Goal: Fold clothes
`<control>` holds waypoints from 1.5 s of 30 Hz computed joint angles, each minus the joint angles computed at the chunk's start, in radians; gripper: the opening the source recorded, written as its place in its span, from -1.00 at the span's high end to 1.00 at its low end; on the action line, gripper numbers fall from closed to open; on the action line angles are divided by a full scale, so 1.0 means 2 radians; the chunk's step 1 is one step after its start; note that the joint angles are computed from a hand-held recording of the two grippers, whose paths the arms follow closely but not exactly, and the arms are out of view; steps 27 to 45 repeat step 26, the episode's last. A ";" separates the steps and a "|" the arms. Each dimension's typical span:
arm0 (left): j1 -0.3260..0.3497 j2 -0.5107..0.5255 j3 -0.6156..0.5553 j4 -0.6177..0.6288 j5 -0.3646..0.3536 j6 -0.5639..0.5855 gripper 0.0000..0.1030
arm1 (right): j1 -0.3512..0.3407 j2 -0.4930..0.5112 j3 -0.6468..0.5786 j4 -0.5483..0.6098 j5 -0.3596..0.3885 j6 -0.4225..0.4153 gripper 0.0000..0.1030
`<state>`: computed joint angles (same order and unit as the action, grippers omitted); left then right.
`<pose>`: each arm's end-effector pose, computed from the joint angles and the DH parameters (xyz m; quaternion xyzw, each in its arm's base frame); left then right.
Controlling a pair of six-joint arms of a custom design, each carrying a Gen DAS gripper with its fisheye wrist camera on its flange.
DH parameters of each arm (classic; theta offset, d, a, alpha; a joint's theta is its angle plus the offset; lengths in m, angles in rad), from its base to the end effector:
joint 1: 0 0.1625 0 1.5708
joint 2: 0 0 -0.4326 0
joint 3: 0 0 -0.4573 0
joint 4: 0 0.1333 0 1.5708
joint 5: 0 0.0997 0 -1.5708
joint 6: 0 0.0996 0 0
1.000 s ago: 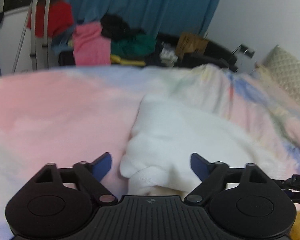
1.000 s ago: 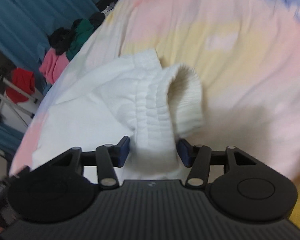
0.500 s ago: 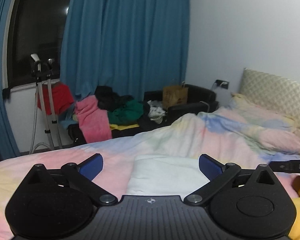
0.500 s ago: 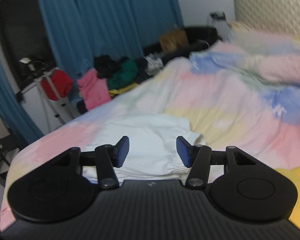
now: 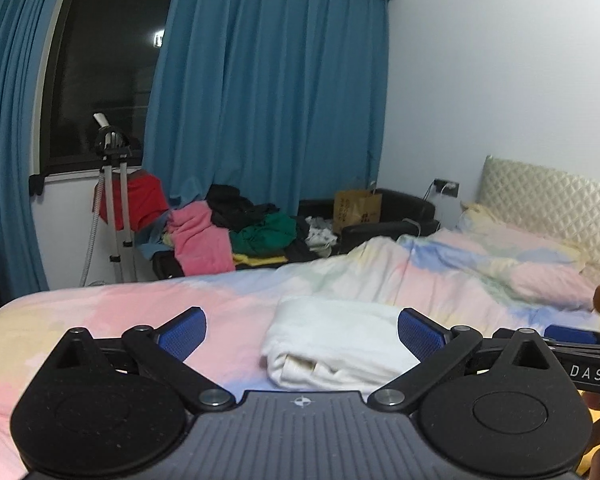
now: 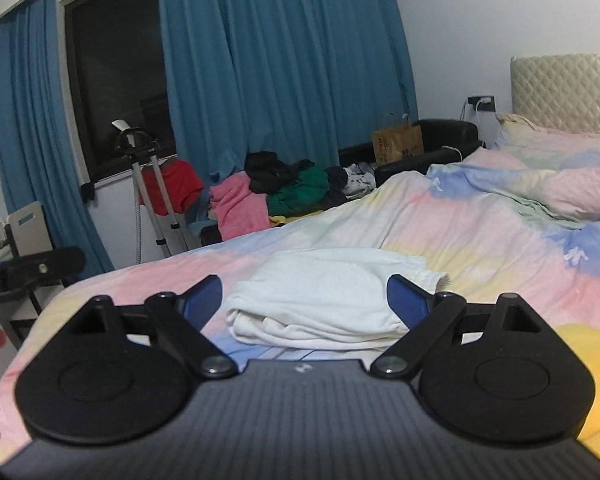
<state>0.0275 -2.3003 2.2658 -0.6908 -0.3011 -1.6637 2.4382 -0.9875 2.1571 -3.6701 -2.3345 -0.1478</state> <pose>-0.2064 -0.2342 0.4066 0.1987 0.7476 -0.5514 0.3125 0.4490 -0.2964 0.1395 0.2572 -0.8061 0.5066 0.1653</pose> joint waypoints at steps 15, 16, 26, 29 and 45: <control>-0.051 -0.088 0.014 0.186 -0.048 -0.141 -0.99 | 0.016 0.094 -0.020 -0.040 -0.056 -0.018 -0.76; -0.052 -0.090 0.012 0.193 -0.049 -0.149 -0.99 | 0.018 0.102 -0.023 -0.045 -0.063 -0.021 -0.76; -0.046 -0.093 0.011 0.202 -0.062 -0.157 -0.99 | 0.026 0.131 -0.044 -0.075 -0.105 -0.044 -0.76; -0.046 -0.093 0.011 0.202 -0.062 -0.157 -0.99 | 0.026 0.131 -0.044 -0.075 -0.105 -0.044 -0.76; -0.046 -0.093 0.011 0.202 -0.062 -0.157 -0.99 | 0.026 0.131 -0.044 -0.075 -0.105 -0.044 -0.76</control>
